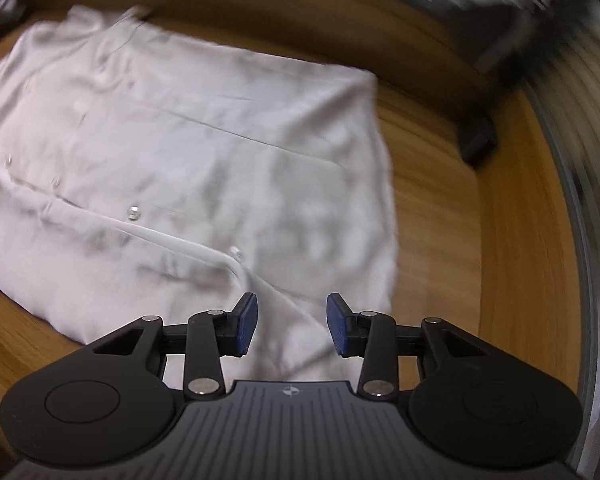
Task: Fold clothes
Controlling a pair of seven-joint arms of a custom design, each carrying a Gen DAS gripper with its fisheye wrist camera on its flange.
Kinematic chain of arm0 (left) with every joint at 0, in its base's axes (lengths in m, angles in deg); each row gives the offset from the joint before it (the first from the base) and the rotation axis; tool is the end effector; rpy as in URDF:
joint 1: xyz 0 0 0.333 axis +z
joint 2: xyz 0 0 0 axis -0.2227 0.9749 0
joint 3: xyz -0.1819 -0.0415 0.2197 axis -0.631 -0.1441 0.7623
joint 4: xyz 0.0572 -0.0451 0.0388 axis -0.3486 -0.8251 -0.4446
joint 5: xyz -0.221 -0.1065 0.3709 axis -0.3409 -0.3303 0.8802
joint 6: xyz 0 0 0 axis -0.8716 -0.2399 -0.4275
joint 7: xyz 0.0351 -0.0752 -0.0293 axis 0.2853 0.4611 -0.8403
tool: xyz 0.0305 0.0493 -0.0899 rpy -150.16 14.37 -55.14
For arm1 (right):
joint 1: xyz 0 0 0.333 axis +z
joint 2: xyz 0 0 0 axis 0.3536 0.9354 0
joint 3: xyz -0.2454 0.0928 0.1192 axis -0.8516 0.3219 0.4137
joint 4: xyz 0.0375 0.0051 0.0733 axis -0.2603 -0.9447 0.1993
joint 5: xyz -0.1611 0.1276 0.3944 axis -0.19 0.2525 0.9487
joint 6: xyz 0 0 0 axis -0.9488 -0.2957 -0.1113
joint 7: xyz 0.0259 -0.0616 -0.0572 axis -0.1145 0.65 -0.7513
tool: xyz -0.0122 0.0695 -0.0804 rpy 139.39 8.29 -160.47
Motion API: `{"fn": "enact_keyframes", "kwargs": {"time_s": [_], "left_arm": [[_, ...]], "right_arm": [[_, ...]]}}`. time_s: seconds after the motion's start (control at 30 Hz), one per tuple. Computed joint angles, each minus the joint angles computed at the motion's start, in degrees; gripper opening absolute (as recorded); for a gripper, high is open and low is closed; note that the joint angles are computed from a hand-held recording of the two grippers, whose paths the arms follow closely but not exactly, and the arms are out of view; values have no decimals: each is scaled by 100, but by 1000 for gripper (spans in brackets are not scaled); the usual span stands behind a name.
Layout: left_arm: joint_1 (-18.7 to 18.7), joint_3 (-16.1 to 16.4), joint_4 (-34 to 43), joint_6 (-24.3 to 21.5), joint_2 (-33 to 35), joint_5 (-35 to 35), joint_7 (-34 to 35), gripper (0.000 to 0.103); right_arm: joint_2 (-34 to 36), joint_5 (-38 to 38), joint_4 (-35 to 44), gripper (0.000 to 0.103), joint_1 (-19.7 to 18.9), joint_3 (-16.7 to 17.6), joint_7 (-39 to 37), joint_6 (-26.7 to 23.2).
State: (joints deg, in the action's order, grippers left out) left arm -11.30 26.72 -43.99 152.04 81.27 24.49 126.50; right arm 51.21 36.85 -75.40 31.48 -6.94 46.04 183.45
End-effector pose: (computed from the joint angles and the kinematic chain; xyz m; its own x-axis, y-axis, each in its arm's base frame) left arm 0.8155 -0.1374 0.4398 -0.4243 -0.8693 0.2536 -0.7136 0.1486 -0.6846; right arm 0.5379 0.1459 0.4678 -0.2955 -0.9431 0.1521 -0.8914 0.2150 -0.3991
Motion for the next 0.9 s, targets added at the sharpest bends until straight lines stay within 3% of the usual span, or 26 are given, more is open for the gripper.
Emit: {"fn": "enact_keyframes", "kwargs": {"time_s": [0.23, 0.47, 0.73, 0.8, 0.83, 0.87, 0.9], "left_arm": [[215, 38, -1197, 1, -874, -211, 1, 49], [229, 234, -2383, -453, -1727, -223, 432, 50], [90, 446, -3130, -519, -2223, -218, 658, 50], [67, 477, -3192, -489, -2263, -241, 611, 50], [60, 487, -3219, -468, -2280, -255, 595, 50], [58, 492, -3253, -449, -2302, -277, 591, 50], [64, 490, -3285, -434, -2325, -314, 609, 50]], "right_arm": [[-898, 726, -1026, 43, 19, -20, 506, 349], [-1379, 1043, -1735, 43, -163, 93, 1381, 1058], [-1220, 2387, -2199, 43, -114, -412, 1489, 2423], [-1176, 2571, -2260, 35, -108, -377, 1524, 2644], [-1174, 2622, -2274, 14, -110, -357, 1528, 2707], [-1174, 2659, -2278, 5, -116, -337, 1538, 2753], [-1182, 2648, -2265, 5, -147, -315, 1540, 2768]]}}
